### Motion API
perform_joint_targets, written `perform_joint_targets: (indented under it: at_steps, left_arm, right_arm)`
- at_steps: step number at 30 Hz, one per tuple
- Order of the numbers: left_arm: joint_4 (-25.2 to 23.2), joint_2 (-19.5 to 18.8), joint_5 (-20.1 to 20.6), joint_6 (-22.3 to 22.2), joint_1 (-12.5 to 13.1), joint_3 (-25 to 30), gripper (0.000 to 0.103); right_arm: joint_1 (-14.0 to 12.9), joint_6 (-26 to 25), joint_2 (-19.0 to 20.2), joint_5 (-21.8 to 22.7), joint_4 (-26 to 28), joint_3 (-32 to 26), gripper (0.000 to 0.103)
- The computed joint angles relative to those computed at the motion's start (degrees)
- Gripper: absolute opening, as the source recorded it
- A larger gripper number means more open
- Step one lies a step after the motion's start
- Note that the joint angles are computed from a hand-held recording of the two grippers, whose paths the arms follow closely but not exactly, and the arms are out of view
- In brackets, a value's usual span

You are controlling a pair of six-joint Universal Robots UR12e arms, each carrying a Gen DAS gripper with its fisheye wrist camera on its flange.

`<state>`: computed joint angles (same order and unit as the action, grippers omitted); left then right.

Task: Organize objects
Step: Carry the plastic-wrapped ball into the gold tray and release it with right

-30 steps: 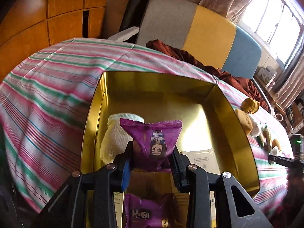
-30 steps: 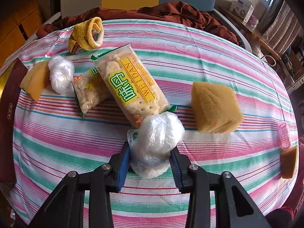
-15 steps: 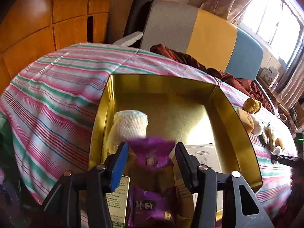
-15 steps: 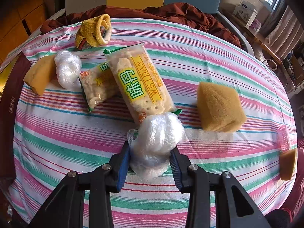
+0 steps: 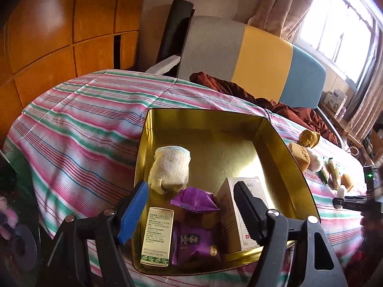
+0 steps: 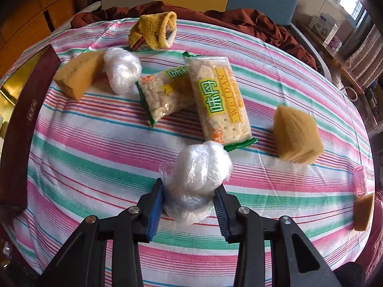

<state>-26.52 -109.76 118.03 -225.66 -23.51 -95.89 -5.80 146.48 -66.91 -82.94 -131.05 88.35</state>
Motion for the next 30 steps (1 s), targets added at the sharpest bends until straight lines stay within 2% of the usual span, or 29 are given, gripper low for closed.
perform_joint_targets:
  at_steps: [7, 15, 30]
  left_arm:
    - [1.20, 0.80, -0.21, -1.21, -0.08, -1.39, 0.075]
    - [2.14, 0.79, -0.73, -0.53, -0.31, -1.36, 0.075]
    - [1.70, 1.94, 0.14, -0.88, -0.65, -2.67, 0.075]
  right_arm:
    - [0.52, -1.48, -1.57, 2.40, 1.74, 1.59, 0.039]
    - [0.84, -2.04, -3.18, 8.23, 2.73, 2.53, 0.039]
    - [5.03, -6.71, -8.00, 19.89, 1.16, 5.20, 0.039]
